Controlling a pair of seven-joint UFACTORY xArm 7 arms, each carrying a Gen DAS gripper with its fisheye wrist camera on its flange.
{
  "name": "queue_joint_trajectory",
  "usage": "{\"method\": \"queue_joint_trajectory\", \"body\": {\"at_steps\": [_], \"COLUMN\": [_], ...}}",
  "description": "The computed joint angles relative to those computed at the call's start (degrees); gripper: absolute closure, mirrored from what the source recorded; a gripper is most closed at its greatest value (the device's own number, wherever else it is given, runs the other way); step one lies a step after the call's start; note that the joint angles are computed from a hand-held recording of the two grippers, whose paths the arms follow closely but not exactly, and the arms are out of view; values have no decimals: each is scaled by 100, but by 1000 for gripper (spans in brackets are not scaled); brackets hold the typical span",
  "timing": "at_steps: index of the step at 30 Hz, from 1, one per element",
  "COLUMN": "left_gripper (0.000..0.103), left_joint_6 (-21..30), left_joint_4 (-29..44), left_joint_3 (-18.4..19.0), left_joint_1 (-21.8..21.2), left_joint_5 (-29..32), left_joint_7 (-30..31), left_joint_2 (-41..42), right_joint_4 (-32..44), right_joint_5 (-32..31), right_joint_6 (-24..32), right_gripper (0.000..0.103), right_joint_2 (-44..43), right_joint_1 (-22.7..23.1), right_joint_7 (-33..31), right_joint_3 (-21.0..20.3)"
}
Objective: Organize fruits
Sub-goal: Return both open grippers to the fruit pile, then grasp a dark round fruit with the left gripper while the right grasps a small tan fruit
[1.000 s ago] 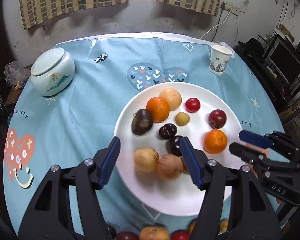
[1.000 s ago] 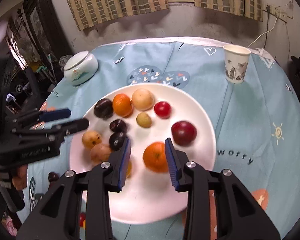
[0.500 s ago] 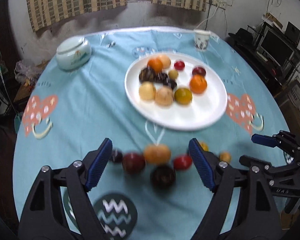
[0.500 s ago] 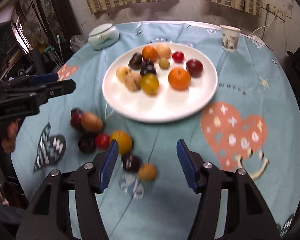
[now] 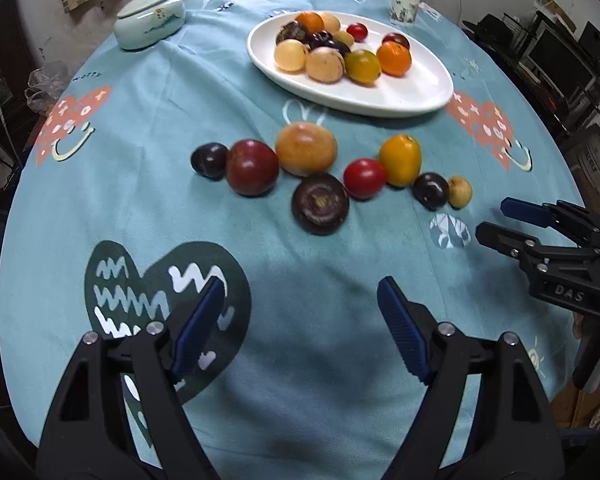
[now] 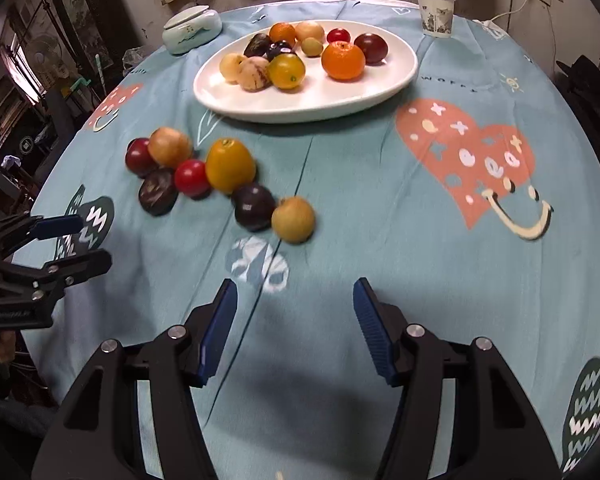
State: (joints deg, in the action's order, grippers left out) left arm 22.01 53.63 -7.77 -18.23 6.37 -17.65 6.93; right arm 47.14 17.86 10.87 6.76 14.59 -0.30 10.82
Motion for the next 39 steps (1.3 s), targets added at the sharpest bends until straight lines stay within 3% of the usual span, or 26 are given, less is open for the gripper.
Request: {"method": "queue_joint_trajectory", "body": {"at_steps": [5,7,8,9,11,17,22,24,25,27,34,39], "left_gripper": [23,23,23,23,23,23,24,37,54,62,62,62], "left_joint_6": [105,148,159,181,221,369,630,677,744,759,597,465], "left_joint_4": [150,243,299,364,571,1244,1772,1860,1917,1917,1361,891], "left_joint_3": [28,37,25,22,35,117,134,90,93,53,-5,-28], "left_joint_1": [17,21,35,37,12,-107,-162,-132,-140,-100,-115,-304], "left_joint_5": [18,0,-60,-93,-91,16,-46,-134,-151,-250,-406,-141], "left_joint_7": [-79,-107,-62,-47,-88,-159,-62,53,81,190,324,231], "left_joint_2": [65,148,197,256,433,1049,1518,1604,1648,1637,1116,609], "right_joint_4": [543,793,904,925,921,728,647,654,647,612,408,189], "right_joint_5": [-775,-1145,-1156,-1150,-857,507,984,1070,1110,1191,1457,1786], "right_joint_6": [144,381,534,494,500,484,552,575,583,598,573,553], "right_gripper": [44,53,64,69,76,76,76,76,76,76,76,76], "right_joint_2": [464,677,770,802,787,549,434,444,441,422,217,-71], "right_joint_1": [111,163,102,61,-168,-669,-507,-432,-407,-373,-245,-52], "right_joint_7": [334,453,375,300,-163,-1230,-1522,-1551,-1563,-1607,-1683,-1844], "right_joint_3": [-225,-326,-278,-230,24,452,358,315,302,285,269,290]}}
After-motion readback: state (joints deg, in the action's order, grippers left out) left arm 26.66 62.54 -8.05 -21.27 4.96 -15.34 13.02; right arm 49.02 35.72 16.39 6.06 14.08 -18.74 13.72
